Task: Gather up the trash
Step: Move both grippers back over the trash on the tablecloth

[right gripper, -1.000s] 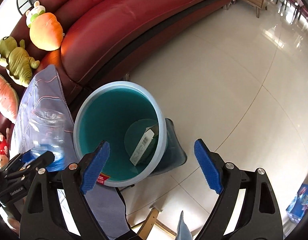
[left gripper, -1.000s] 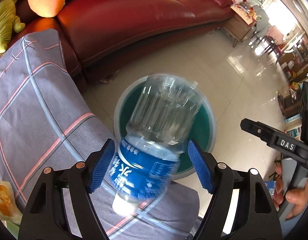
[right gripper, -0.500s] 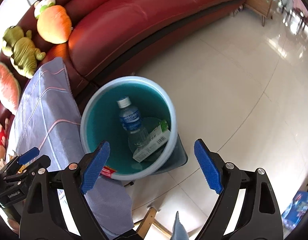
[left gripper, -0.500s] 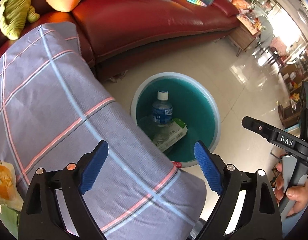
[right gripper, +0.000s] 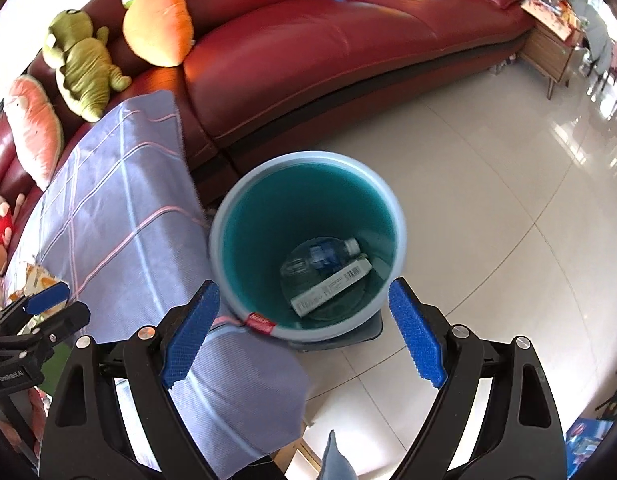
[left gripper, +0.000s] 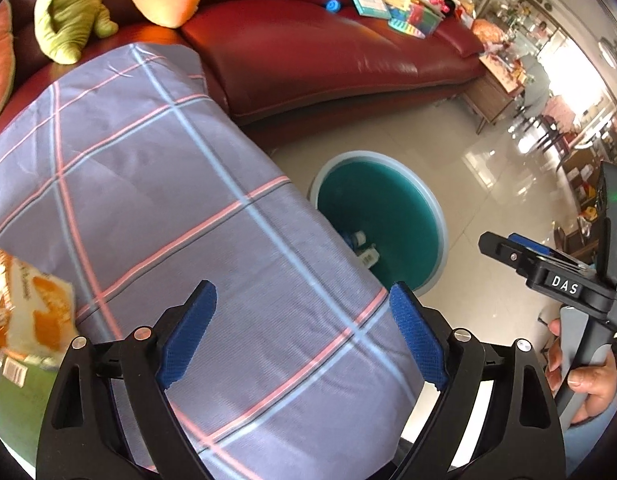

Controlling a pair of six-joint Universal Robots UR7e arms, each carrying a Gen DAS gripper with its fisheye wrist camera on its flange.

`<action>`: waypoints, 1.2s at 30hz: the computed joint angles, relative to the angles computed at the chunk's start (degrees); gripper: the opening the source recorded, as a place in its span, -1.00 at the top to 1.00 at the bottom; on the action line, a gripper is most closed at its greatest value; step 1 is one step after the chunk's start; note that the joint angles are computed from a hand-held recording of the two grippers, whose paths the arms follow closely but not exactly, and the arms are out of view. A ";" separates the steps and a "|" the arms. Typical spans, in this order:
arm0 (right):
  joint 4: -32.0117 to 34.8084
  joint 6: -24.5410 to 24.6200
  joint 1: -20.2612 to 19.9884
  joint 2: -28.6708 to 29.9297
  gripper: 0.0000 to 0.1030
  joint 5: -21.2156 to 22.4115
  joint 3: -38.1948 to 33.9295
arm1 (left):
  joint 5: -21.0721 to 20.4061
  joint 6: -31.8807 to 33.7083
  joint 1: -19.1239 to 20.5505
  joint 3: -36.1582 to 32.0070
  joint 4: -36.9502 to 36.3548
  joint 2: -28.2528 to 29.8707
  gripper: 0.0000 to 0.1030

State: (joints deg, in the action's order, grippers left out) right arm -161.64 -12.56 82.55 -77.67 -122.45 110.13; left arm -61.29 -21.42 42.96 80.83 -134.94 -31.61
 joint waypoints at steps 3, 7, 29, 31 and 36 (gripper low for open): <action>-0.26 0.35 1.38 -0.31 -0.60 -0.82 1.13 | 0.30 0.27 -0.38 3.62 -1.97 -3.02 -0.73; -0.36 0.87 3.81 -0.56 -0.60 -2.12 2.97 | 0.97 0.48 -0.83 8.59 -4.41 -7.01 -0.75; 5.14 3.99 22.61 13.37 -0.67 -4.55 3.21 | 12.51 -4.89 2.38 35.71 -8.77 -38.16 -0.84; 6.46 4.20 23.86 15.63 -0.67 -4.60 1.89 | 13.09 -5.62 3.23 37.25 -7.61 -40.42 -0.84; 7.92 4.44 25.67 19.86 -0.67 -4.32 -0.66 | 13.27 -6.29 4.89 40.54 -6.02 -44.71 -0.84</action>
